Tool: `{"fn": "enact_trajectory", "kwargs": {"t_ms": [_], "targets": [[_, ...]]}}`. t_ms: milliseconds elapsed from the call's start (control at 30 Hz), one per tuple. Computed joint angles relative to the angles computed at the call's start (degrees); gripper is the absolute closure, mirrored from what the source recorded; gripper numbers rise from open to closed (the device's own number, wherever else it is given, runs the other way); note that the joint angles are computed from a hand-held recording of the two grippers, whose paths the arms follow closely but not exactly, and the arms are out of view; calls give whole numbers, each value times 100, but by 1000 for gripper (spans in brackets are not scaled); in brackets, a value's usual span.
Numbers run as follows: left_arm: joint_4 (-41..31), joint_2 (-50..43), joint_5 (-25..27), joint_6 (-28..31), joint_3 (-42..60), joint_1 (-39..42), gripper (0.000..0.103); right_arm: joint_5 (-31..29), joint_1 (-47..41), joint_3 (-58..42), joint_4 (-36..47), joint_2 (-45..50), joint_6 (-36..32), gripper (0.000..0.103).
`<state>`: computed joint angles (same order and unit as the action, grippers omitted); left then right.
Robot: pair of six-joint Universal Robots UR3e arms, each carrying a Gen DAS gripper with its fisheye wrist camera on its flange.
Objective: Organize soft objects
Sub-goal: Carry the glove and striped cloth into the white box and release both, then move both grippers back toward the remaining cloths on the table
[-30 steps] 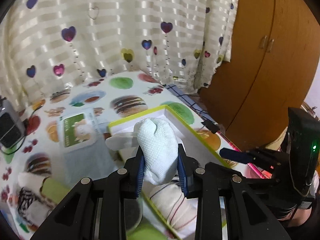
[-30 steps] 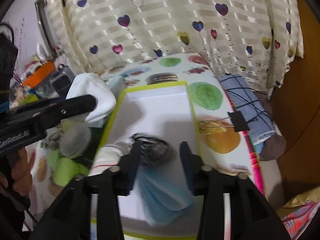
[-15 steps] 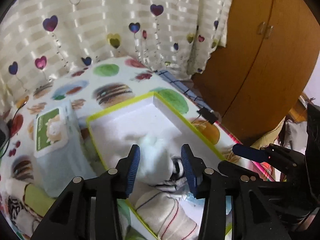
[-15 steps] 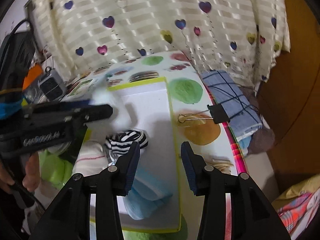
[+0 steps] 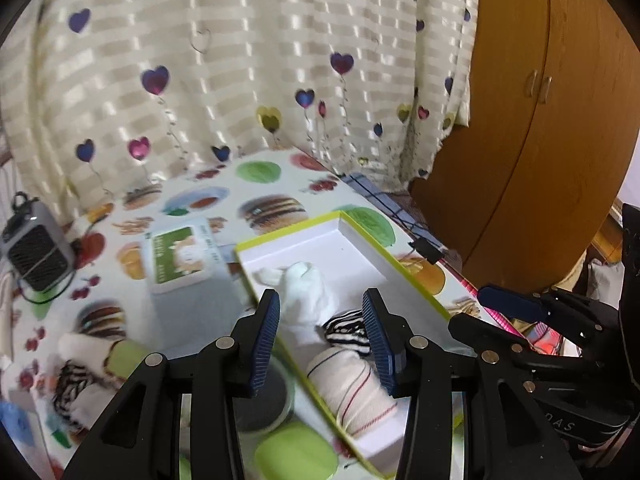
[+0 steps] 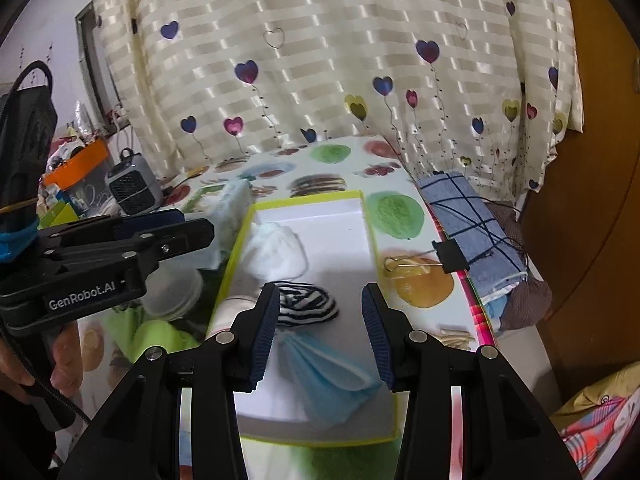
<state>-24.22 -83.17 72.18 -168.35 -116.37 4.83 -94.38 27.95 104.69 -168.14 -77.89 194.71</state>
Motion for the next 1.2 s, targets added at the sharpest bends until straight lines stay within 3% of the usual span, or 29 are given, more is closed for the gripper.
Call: {"fn": "enact_trajectory", "kwargs": {"t_ms": [400,733,1200], "targets": [[-974,2366,-577,559,-1337,1529,61,-387,949,-729,348,245,46,59],[-2556,4097,-1244,1616,-1888,3153,61,-432,1421,-1370,546,699,43,59],[-5154,5749,-2119,3024,-2025,5126,61,-281,1691,-2016,798,1241,-29,59]]}}
